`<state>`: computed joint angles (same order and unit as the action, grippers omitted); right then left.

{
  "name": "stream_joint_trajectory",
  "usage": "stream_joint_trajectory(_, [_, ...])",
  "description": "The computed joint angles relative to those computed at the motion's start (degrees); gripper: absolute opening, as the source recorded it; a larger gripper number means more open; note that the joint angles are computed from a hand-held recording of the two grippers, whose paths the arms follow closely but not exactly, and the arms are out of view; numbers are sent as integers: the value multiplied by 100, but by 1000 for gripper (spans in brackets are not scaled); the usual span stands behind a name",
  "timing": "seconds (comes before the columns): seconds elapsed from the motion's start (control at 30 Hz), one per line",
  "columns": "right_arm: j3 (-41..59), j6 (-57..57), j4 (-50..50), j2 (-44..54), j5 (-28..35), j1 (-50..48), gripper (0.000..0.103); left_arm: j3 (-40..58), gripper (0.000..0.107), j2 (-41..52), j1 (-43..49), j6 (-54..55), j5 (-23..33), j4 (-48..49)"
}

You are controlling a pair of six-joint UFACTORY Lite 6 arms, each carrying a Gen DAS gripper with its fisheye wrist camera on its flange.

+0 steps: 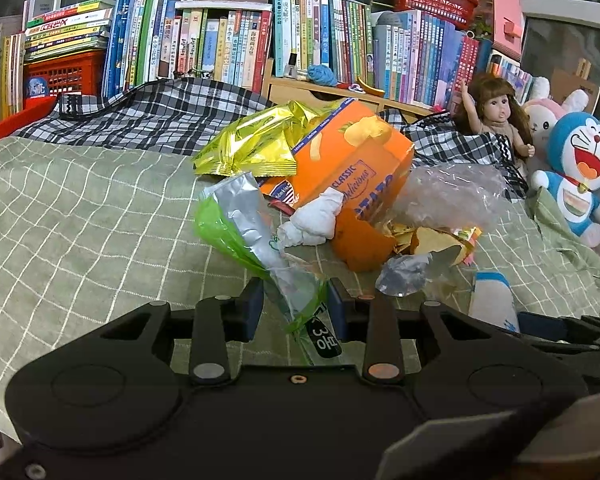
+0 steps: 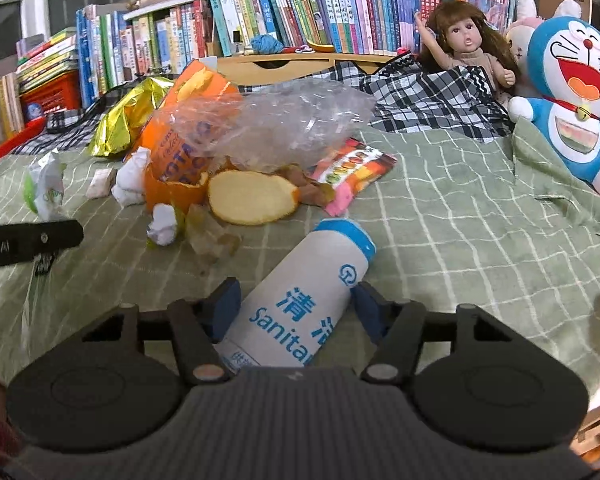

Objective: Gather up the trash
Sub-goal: 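Close the left tool on the green bag while the right tool grasps the white tube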

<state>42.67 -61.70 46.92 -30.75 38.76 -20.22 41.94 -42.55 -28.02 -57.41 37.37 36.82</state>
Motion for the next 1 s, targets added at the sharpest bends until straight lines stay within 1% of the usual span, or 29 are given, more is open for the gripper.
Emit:
stream_joint_trajectory(0.03, [47,-270,91,39,165,-226,75,-13,32,-18,-6,7,6,-4])
stream_joint_trajectory(0.1, [139,-768,242,110,436,-662,77,-25,32,-34,-20,14,20,10])
stream_joint_trajectory(0.13, [185,-761,138,122,377,-732,82,-28,32,-35,-26,10,24,17])
stream_joint_trajectory(0.17, [173,-688,11,74,184,-737,84,-25,32,-28,-31,6,24,16])
stream_joint_trajectory(0.23, [153,-346,-324,-8,-230,-681,85,-40,32,-41,-39,-4,23,2])
stream_joint_trajectory(0.27, [200,-194,-393,17,-255,-720,85,-51,32,-52,-48,-10,23,-6])
stream_joint_trajectory(0.33, [368,-149,-175,167,169,-977,87,-48,32,-40,-66,-39,29,-10])
stream_joint_trajectory(0.4, [472,234,-160,229,551,-1015,88,-45,32,-29,-81,-46,29,-21])
stream_joint_trajectory(0.47, [365,578,-226,81,617,-801,88,-42,32,-27,-106,-81,57,6])
stream_joint_trajectory(0.57, [-108,1069,-450,-479,305,-142,89,-53,32,-45,-88,-60,43,-14])
stream_joint_trajectory(0.6, [-360,1271,-638,-772,50,184,89,-53,32,-44,-110,-98,56,22])
stream_joint_trajectory(0.67, [-791,1705,-1321,-1294,-509,818,89,-69,32,-77,-110,-105,80,41])
stream_joint_trajectory(0.7, [-1021,1701,-1511,-1588,-730,982,89,-79,32,-105,-98,-84,91,31])
stream_joint_trajectory(0.73, [-1121,1671,-1606,-1742,-808,1013,89,-93,32,-139,-73,-45,93,5])
stream_joint_trajectory(0.77, [-1127,1530,-1602,-1791,-778,914,90,-100,32,-164,-45,-9,87,-19])
stream_joint_trajectory(0.9, [-916,434,-868,-1442,-436,-59,92,-126,32,-246,11,72,82,-52])
stream_joint_trajectory(0.93, [-856,245,-752,-1315,-426,-279,93,-126,32,-250,24,97,72,-81])
stream_joint_trajectory(1.0, [-827,69,-699,-1172,-619,-538,93,-118,32,-259,40,149,57,-138])
